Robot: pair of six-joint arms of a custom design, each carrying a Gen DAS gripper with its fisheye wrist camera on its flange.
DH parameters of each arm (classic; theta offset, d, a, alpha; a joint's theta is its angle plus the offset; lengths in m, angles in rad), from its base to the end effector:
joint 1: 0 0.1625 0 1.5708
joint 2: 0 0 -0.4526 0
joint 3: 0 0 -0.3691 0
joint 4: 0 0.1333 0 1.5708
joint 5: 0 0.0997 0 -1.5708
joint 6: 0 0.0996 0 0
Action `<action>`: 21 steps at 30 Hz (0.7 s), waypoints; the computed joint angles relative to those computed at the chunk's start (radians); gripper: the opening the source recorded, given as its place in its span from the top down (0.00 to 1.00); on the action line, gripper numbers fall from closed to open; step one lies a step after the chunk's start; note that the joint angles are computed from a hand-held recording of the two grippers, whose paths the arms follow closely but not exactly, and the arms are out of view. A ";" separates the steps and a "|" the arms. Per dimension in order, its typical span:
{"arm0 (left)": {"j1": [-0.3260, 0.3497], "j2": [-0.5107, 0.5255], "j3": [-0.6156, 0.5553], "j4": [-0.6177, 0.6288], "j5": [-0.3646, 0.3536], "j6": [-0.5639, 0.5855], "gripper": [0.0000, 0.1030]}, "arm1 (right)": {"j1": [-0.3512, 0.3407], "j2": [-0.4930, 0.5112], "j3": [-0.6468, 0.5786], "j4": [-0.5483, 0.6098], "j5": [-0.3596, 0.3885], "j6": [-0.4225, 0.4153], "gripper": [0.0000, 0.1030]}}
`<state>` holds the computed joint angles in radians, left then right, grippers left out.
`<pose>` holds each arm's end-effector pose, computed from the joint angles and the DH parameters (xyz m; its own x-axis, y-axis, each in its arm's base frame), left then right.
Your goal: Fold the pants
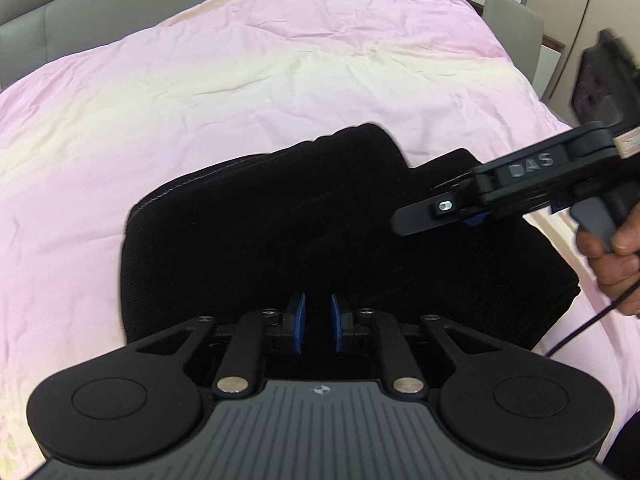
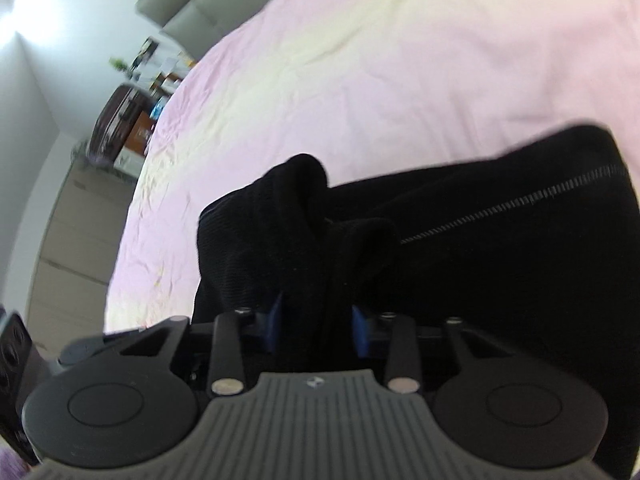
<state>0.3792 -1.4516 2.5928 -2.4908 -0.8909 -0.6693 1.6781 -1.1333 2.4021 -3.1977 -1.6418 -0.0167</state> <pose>-0.1949 -0.2885 0.1789 -0.6876 0.3825 -0.6172 0.6117 0.7631 -0.2085 0.1715 -0.4137 0.1620 -0.9926 -0.0976 0.0723 -0.1169 0.9297 -0.3493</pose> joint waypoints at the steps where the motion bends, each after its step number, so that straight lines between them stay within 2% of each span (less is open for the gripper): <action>1: -0.010 -0.023 0.000 0.035 0.009 -0.019 0.85 | 0.033 -0.007 -0.006 0.008 -0.026 -0.015 0.74; 4: -0.040 -0.088 -0.012 0.164 0.051 -0.094 0.85 | 0.108 -0.028 -0.026 0.030 -0.062 -0.029 0.78; 7: -0.067 -0.157 -0.027 0.279 0.080 -0.174 0.85 | 0.177 -0.053 -0.060 0.064 -0.092 0.009 0.80; 12: -0.094 -0.194 -0.046 0.358 0.109 -0.239 0.84 | 0.235 -0.123 -0.116 0.106 -0.134 0.037 0.81; 16: -0.083 -0.181 -0.037 0.314 0.107 -0.229 0.84 | 0.195 -0.216 -0.111 0.148 -0.200 0.047 0.81; 19: -0.058 -0.146 -0.021 0.230 0.091 -0.183 0.84 | 0.121 -0.277 -0.065 0.152 -0.253 0.067 0.81; 21: -0.050 -0.115 -0.007 0.165 0.081 -0.155 0.84 | 0.043 -0.319 -0.017 0.150 -0.256 0.079 0.81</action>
<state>0.3292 -1.5662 2.5856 -2.3261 -0.8102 -0.8240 1.7215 -1.4524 2.3852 -3.0475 -1.8979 0.0624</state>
